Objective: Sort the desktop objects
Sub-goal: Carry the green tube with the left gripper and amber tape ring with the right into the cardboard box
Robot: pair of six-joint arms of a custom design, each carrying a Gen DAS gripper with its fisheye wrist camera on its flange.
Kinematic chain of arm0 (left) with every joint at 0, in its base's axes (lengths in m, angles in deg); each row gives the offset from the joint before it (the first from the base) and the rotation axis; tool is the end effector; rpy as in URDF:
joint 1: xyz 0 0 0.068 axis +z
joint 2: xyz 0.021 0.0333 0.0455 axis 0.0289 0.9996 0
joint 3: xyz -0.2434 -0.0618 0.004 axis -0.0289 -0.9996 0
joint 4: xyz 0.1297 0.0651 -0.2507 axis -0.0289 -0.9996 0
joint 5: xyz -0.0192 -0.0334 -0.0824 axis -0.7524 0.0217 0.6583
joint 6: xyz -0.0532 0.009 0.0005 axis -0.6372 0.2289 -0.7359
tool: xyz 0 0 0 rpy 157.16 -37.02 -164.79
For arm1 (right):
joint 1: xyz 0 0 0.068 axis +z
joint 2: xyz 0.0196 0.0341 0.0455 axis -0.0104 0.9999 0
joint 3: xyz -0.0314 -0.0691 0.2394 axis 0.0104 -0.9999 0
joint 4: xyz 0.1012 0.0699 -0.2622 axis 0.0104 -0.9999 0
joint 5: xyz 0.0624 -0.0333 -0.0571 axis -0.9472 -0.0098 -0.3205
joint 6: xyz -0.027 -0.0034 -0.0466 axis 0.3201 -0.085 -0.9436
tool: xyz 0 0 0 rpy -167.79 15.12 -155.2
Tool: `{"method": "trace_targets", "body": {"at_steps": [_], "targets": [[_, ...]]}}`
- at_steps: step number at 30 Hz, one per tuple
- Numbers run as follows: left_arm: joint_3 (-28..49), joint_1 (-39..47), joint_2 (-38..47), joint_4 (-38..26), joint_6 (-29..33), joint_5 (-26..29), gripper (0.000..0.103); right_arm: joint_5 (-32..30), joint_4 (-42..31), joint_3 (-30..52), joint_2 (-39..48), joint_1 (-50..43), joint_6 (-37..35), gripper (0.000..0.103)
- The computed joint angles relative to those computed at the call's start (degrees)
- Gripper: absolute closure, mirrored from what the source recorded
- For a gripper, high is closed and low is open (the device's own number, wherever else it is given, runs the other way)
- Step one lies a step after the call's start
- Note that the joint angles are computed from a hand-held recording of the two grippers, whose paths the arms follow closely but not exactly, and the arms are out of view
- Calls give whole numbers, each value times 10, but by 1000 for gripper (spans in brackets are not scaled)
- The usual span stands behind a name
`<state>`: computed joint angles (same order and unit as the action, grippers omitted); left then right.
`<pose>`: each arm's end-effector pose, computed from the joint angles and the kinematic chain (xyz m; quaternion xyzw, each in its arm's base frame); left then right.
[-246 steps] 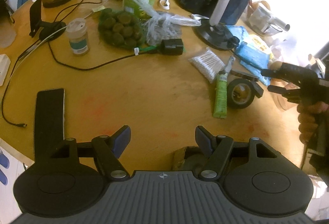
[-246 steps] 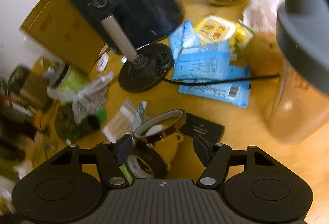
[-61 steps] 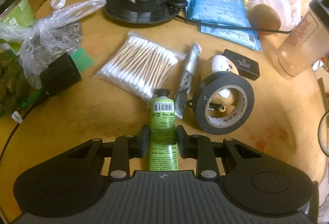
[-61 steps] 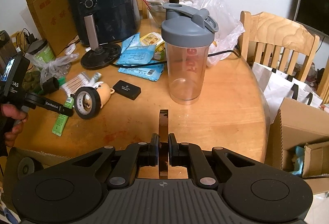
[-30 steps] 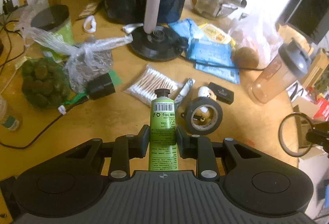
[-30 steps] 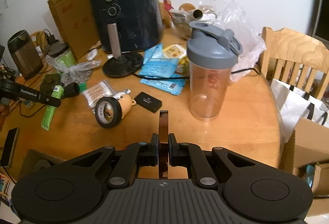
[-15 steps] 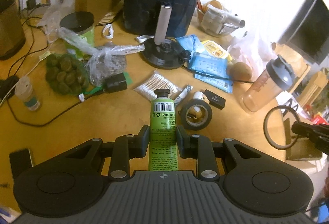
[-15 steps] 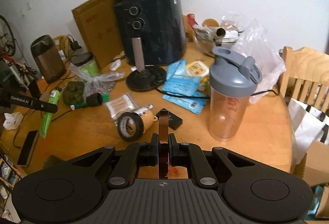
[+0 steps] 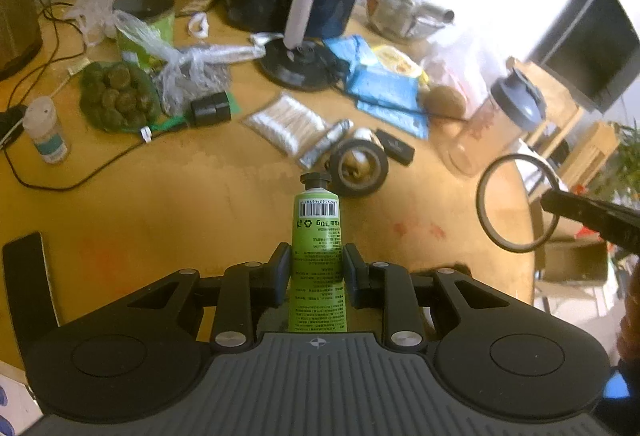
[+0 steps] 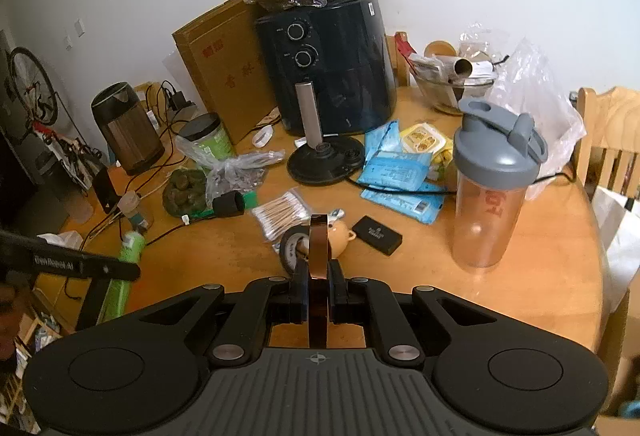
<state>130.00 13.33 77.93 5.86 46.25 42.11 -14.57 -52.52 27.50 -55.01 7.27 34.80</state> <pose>0.2777 0.0392 0.1968 0.2101 0.9331 -0.1839 0.2267 0.1582 0.0278 0.2193 -0.0062 0.9086 0.1431 0.3923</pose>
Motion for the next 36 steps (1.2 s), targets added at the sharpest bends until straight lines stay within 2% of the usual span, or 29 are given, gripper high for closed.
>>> {"method": "trace_targets", "body": {"at_steps": [7, 15, 22, 28, 36], "targets": [[-26, 17, 1, -25, 79, 4, 75, 80, -20, -8, -20, 113, 86, 92], [-76, 18, -30, -20, 200, -16, 75, 165, -44, -7, -22, 218, 164, 92], [-103, 10, -37, -18, 263, -34, 75, 227, -80, -5, -37, 297, 227, 92], [-119, -1, -37, -7, 292, -49, 75, 260, -107, -7, -43, 354, 276, 92], [-127, -25, -28, 11, 316, -69, 75, 274, -122, -6, -37, 382, 306, 91]]}}
